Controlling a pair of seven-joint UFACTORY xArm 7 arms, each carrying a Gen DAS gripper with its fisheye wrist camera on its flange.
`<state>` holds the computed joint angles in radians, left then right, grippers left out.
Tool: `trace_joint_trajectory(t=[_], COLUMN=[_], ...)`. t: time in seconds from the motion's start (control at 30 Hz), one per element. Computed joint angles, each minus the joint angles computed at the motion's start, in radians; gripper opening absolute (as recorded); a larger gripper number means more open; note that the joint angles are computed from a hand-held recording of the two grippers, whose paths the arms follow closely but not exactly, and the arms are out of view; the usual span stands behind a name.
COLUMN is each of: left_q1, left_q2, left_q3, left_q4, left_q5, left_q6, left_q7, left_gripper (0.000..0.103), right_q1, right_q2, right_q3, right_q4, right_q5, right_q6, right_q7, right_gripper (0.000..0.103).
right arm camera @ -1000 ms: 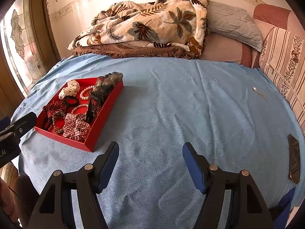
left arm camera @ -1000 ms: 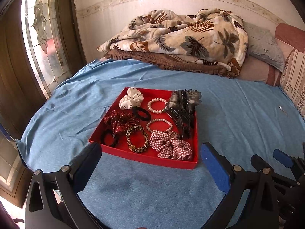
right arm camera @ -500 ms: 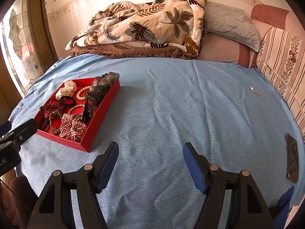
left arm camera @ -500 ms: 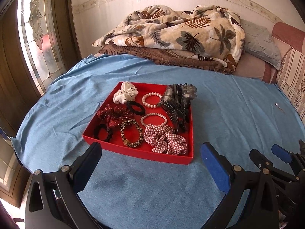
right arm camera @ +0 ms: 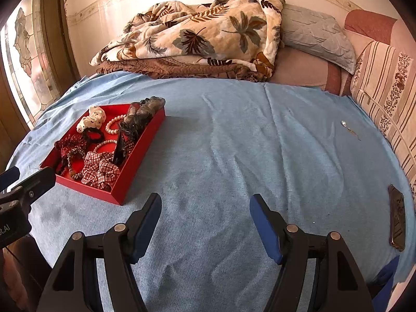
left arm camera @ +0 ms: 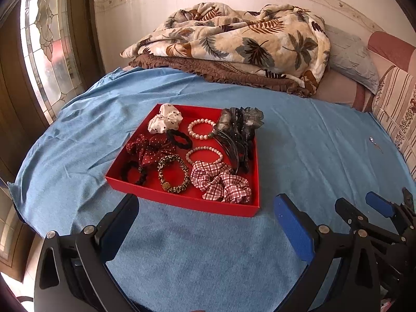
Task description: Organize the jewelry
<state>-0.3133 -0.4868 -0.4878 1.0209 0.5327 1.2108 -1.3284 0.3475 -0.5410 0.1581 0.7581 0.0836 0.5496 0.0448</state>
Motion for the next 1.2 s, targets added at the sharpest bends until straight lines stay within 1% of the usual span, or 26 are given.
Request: trace_joint_trajectory(t=[0.37, 0.67, 1.2], left_q1=[-0.001, 0.003, 0.030], left_q2=[-0.019, -0.039, -0.133], left_q3=[0.002, -0.001, 0.004], left_q4=[-0.014, -0.030, -0.088], left_q5=[-0.012, -0.019, -0.084], left_q6=[0.006, -0.014, -0.009], left_q7=[0.002, -0.006, 0.008], left_gripper=[0.103, 0.103, 0.103], right_q1=[0.002, -0.004, 0.011], right_q2=[-0.005, -0.012, -0.021], right_q3=[0.008, 0.024, 0.052], right_q4=[-0.001, 0.005, 0.019], right_q5=[-0.011, -0.033, -0.066], right_q6=[0.001, 0.008, 0.030], right_q7=[0.000, 0.021, 0.049], right_gripper=[0.075, 0.076, 0.078])
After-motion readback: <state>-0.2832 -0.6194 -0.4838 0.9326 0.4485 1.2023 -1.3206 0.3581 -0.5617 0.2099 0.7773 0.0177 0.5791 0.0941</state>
